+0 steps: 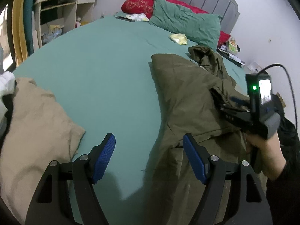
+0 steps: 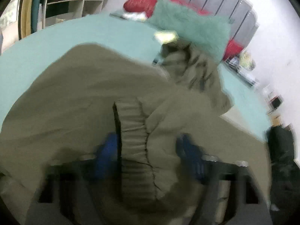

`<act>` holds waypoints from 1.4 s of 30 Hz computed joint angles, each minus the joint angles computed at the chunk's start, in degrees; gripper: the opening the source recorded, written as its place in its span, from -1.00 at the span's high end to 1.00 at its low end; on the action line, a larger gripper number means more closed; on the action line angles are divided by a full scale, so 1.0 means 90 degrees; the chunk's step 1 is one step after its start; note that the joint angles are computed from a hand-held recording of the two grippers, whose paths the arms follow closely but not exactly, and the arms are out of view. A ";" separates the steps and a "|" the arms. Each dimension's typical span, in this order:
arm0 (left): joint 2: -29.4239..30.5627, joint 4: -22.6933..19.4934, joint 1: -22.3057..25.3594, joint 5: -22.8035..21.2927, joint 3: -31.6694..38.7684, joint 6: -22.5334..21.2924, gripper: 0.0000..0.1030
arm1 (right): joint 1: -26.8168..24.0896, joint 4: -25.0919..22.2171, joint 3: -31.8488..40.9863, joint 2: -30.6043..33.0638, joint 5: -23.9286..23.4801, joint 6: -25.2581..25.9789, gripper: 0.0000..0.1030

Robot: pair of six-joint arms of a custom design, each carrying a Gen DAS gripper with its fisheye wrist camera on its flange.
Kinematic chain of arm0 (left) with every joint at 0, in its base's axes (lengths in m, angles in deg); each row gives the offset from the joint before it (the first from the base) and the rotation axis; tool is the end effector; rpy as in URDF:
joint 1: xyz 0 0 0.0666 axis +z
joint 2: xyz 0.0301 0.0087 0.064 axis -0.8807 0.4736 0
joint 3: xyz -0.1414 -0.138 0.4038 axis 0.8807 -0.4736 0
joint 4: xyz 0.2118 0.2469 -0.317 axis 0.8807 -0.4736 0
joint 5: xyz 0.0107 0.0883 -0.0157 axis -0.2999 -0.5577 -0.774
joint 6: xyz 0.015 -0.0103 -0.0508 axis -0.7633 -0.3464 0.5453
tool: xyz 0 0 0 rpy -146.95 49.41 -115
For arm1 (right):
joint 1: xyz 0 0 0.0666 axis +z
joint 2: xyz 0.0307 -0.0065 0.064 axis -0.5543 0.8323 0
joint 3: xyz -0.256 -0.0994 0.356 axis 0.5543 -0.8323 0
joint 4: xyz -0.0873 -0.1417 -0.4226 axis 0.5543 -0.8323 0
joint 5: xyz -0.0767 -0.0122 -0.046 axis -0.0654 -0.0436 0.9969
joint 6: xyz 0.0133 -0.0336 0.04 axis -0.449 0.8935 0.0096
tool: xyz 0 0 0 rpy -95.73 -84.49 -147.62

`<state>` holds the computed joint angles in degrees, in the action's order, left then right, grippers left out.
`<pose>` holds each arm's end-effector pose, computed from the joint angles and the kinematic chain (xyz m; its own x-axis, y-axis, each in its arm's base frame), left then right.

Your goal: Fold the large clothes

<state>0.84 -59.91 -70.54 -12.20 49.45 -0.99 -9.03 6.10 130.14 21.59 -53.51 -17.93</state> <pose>0.3496 -0.0659 0.4824 -0.7721 0.0949 -0.6284 0.3230 0.9101 -0.2595 0.3741 0.1518 0.4596 -0.7979 -0.0551 -0.6003 0.1206 0.9611 -0.2484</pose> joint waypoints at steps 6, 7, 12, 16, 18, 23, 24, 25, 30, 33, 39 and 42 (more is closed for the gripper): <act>-0.0051 -0.0078 -0.0174 -0.0130 0.0030 0.0030 -0.52 | -0.0965 0.0171 -0.0111 -0.1074 -0.1057 -0.0068 0.41; -0.0077 -0.0081 -0.0216 -0.0164 0.0023 0.0005 -0.52 | -0.1281 0.0138 -0.0115 -0.1313 -0.1330 -0.0102 0.41; -0.0213 -0.0082 -0.0481 -0.0442 -0.0058 -0.0109 -0.52 | -0.2818 -0.0305 -0.0042 -0.1967 -0.2320 -0.0177 0.65; -0.0217 -0.0141 -0.0673 -0.0576 0.0000 -0.0151 -0.52 | -0.4273 -0.0449 -0.0185 -0.2085 -0.3237 -0.0039 0.82; -0.0243 -0.0060 -0.0760 -0.0684 0.0005 -0.0142 -0.52 | -0.4722 -0.0557 -0.0303 -0.2062 -0.3379 0.0195 0.82; -0.0175 -0.0048 -0.0978 -0.0981 -0.0009 -0.0093 -0.52 | -0.5684 -0.0575 -0.0580 -0.1990 -0.4142 0.0428 0.81; -0.0162 -0.0067 -0.1034 -0.1038 -0.0026 -0.0088 -0.52 | -0.5790 -0.0700 -0.0619 -0.1895 -0.4301 0.0601 0.80; -0.0144 -0.0083 -0.1085 -0.1078 -0.0034 -0.0093 -0.52 | -0.5849 -0.0805 -0.0638 -0.1814 -0.4328 0.0758 0.76; -0.0123 -0.0140 -0.1159 -0.1077 -0.0095 -0.0162 -0.52 | -0.5590 -0.0884 -0.0685 -0.1763 -0.3005 0.1114 0.32; -0.0116 -0.0160 -0.0993 -0.1040 -0.0059 -0.0245 -0.52 | -0.5112 -0.0864 -0.0572 -0.1877 -0.1268 0.1144 0.00; -0.0183 0.0170 -0.0386 -0.0911 -0.0037 -0.0194 -0.52 | -0.4258 -0.0297 -0.0085 -0.1811 -0.0704 0.1231 -0.35; -0.0147 0.0411 -0.0204 -0.1127 -0.0071 -0.0230 -0.52 | -0.3836 -0.0072 0.0163 -0.1377 -0.1000 0.1181 -0.35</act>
<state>-0.49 -56.22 -72.38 -22.35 48.81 -3.06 -43.55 5.46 131.60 9.19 -62.52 -7.31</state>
